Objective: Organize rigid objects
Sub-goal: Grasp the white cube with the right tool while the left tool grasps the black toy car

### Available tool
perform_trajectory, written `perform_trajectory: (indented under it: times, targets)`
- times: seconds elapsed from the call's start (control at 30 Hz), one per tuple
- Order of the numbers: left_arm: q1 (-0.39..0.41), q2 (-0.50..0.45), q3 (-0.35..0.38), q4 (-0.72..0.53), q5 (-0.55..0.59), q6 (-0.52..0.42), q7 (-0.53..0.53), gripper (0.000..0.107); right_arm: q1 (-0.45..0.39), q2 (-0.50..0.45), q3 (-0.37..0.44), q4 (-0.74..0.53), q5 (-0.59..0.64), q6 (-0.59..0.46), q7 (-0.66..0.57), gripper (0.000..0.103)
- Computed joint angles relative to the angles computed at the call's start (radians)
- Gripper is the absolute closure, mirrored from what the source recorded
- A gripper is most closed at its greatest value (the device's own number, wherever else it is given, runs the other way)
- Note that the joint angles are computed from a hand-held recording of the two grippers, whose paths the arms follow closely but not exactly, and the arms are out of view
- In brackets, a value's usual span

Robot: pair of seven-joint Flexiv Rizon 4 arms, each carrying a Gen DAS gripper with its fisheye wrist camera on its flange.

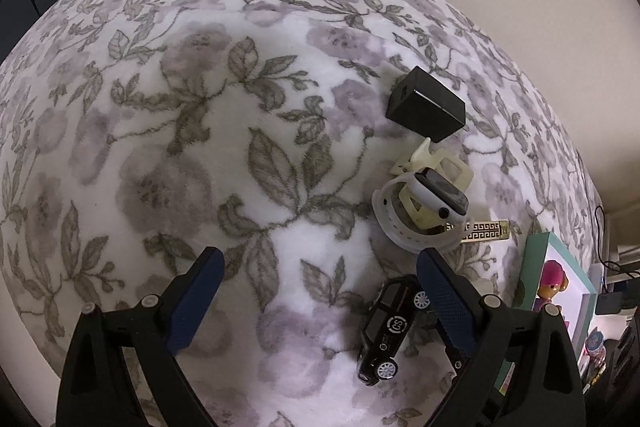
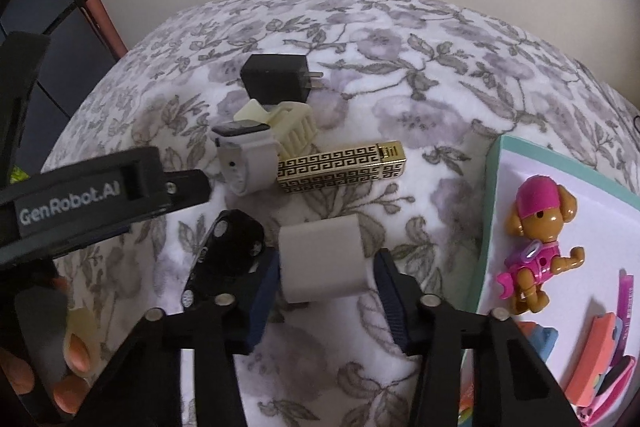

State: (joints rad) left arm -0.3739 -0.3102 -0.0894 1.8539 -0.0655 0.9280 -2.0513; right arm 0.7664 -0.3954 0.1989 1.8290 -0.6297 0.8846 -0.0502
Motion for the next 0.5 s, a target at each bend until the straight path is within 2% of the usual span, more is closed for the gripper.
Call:
perform_trajectory:
  times: [0.23, 0.5]
  targets:
    - [0.007, 0.004, -0.011, 0.011, -0.03, 0.006, 0.02, 0.01, -0.001, 0.012, 0.007, 0.01, 0.016, -0.01, 0.002, 0.056]
    - [0.006, 0.006, -0.039, 0.029, -0.088, 0.029, 0.09, 0.01, -0.004, 0.034, 0.024, 0.026, 0.046, -0.034, 0.015, 0.057]
